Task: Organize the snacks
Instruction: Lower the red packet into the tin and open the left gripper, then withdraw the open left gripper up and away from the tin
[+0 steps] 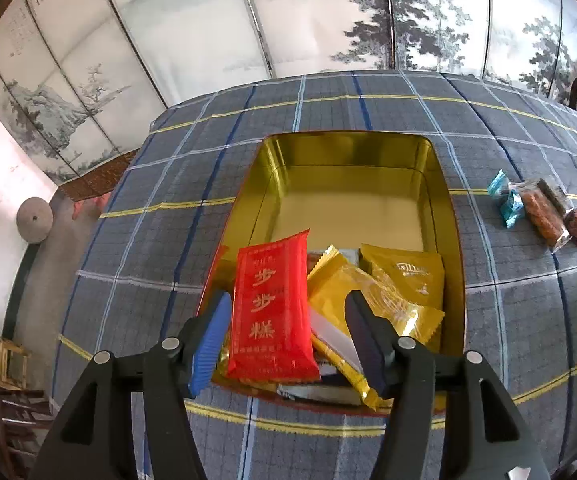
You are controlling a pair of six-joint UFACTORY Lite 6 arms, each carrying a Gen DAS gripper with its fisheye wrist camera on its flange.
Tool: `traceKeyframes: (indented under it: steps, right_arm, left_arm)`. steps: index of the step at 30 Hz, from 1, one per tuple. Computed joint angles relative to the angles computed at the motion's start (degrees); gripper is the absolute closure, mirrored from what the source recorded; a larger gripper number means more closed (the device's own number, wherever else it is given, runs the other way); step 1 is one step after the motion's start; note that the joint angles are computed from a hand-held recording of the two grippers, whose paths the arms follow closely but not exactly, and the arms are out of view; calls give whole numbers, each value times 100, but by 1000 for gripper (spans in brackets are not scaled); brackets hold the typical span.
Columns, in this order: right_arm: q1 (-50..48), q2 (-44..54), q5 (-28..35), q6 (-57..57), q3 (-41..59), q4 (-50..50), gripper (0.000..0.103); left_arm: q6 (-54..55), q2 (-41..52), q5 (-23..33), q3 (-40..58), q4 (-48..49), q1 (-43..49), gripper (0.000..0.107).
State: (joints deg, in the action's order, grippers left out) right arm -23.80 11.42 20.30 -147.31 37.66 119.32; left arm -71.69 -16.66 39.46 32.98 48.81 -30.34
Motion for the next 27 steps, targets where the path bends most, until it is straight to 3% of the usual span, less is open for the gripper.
traceKeyframes:
  steps: [15, 27]
  right_arm:
    - [-18, 33, -82, 148, 85, -135, 81]
    - [159, 165, -700, 2164, 608, -1945, 81]
  left_arm:
    - [-975, -1212, 1109, -533, -365, -1135, 37]
    - [-1695, -1685, 1677, -820, -557, -2075, 35]
